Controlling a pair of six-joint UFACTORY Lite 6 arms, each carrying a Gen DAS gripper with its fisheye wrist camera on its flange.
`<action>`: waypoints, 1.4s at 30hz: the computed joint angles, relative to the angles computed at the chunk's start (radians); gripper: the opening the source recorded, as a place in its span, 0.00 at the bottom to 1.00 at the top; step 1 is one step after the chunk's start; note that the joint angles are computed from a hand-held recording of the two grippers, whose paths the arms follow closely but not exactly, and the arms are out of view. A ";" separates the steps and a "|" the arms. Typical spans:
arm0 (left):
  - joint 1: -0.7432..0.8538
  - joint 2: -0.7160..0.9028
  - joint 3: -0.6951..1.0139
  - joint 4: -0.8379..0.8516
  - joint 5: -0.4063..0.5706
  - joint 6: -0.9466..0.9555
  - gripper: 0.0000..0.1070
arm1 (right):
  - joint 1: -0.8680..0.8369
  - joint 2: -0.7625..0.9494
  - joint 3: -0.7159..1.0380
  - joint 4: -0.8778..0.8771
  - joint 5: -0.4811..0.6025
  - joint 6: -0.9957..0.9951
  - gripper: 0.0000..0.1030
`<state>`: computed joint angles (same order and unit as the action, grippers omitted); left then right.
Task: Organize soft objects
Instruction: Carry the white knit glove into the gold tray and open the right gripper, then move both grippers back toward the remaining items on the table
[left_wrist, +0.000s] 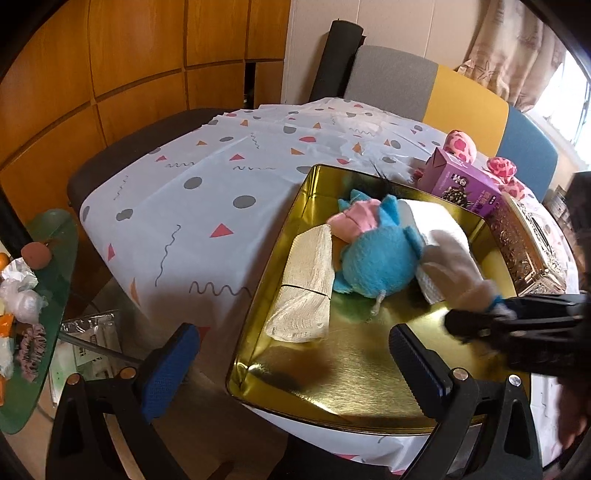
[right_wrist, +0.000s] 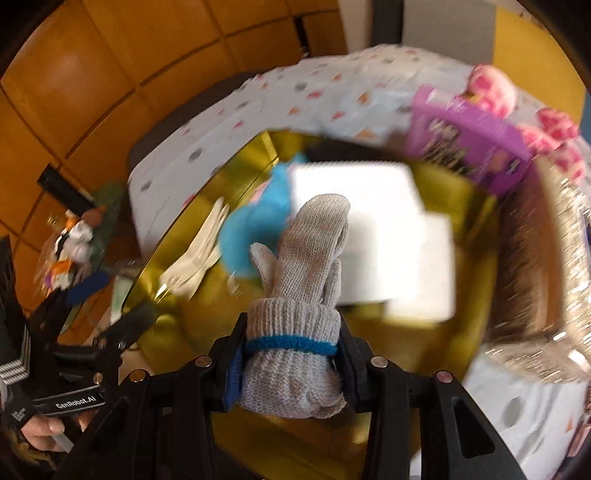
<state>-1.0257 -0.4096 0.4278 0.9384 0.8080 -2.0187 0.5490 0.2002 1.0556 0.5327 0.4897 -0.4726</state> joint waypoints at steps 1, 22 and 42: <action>0.004 0.001 0.000 0.001 -0.008 0.001 0.96 | 0.015 0.020 0.006 -0.002 -0.009 0.012 0.40; -0.055 -0.020 -0.020 0.077 0.072 -0.080 0.96 | -0.004 0.116 0.076 0.158 -0.058 -0.053 0.62; -0.178 0.100 0.104 0.106 0.156 -0.080 0.96 | -0.269 -0.423 -0.265 0.133 -0.098 -0.166 0.62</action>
<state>-1.2038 -0.3100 0.5322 1.0442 0.9643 -2.0989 0.2802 -0.2232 0.7904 0.6655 0.3917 -0.6387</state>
